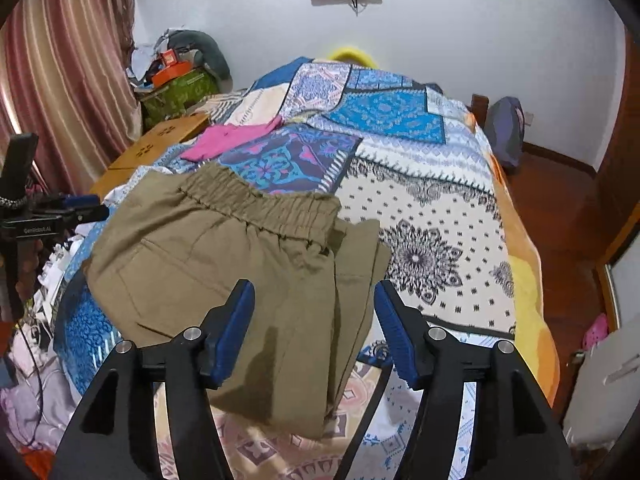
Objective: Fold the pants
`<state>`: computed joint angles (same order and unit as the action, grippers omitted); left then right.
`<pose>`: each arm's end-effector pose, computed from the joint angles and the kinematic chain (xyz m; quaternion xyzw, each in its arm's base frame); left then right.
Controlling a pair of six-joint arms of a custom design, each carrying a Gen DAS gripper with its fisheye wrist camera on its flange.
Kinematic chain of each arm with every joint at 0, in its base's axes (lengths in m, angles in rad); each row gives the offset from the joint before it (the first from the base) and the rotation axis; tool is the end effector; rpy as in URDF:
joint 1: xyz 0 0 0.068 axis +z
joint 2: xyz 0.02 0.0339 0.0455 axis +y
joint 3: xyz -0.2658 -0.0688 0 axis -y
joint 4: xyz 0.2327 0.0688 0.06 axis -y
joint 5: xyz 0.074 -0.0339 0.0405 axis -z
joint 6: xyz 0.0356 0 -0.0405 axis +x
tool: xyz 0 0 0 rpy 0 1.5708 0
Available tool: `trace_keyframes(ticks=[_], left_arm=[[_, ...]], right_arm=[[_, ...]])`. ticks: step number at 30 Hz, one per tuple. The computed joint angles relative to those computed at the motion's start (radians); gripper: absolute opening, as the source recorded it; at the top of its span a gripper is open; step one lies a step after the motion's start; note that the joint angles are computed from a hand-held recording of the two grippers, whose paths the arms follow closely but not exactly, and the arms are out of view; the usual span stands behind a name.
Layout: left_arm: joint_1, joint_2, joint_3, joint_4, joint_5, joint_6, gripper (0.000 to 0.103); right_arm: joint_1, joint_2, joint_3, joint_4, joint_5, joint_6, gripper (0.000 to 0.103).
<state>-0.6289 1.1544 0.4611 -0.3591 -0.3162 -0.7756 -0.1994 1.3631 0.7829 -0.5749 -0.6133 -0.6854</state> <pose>0.1547 -0.0988 0.1604 -0.1102 0.9490 -0.0473 0.2915 0.2338 -0.0263 0.2019 -0.2849 0.8904 0.1827 0.3042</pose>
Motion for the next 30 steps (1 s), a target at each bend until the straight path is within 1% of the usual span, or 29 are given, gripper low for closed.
trace_keyframes(ticks=[1,2,5,7,9,11,14,16,18,23,24,25,26,27,28,30], left_arm=[[0.020,-0.004,-0.026,0.030,0.032,-0.005,0.069],[0.053,-0.005,-0.060,0.079,0.088,-0.002,0.069],[0.105,0.025,-0.110,0.178,0.181,0.007,0.069],[0.109,0.035,-0.115,0.199,0.183,0.006,0.069],[0.128,0.040,-0.116,0.222,0.206,0.015,0.069],[0.151,0.059,-0.113,0.259,0.239,0.029,0.069],[0.169,0.110,-0.093,0.303,0.262,0.061,0.069],[0.174,0.151,-0.069,0.324,0.270,0.083,0.069],[0.187,0.182,-0.046,0.331,0.282,0.104,0.069],[0.188,0.220,-0.005,0.324,0.298,0.107,0.067],[0.180,0.218,0.000,0.315,0.294,0.108,0.062],[0.168,0.216,0.007,0.299,0.279,0.105,0.056],[0.152,0.218,0.018,0.281,0.261,0.105,0.053],[0.134,0.221,0.028,0.264,0.238,0.107,0.048],[0.118,0.233,0.042,0.248,0.213,0.112,0.046],[0.099,0.251,0.059,0.235,0.181,0.120,0.044]], right_arm=[[-0.001,0.030,0.003,0.006,0.005,0.012,0.062],[-0.008,0.051,0.009,0.002,0.006,0.014,0.063],[-0.008,0.131,0.030,-0.003,0.034,0.024,0.063],[-0.020,0.193,0.053,-0.023,0.015,0.017,0.064],[-0.035,0.232,0.074,-0.043,-0.016,0.024,0.069],[-0.037,0.277,0.106,-0.076,-0.039,0.025,0.070],[-0.037,0.332,0.139,-0.105,-0.078,0.034,0.070],[-0.025,0.349,0.148,-0.101,-0.092,0.045,0.072],[-0.010,0.370,0.161,-0.095,-0.110,0.066,0.073],[0.013,0.382,0.165,-0.076,-0.132,0.116,0.073],[0.011,0.380,0.165,-0.078,-0.132,0.113,0.072],[0.010,0.374,0.161,-0.077,-0.132,0.108,0.070],[0.006,0.372,0.161,-0.085,-0.137,0.096,0.066],[0.003,0.372,0.164,-0.092,-0.140,0.083,0.062],[0.001,0.369,0.164,-0.098,-0.142,0.069,0.060],[0.002,0.369,0.165,-0.100,-0.146,0.055,0.053]])
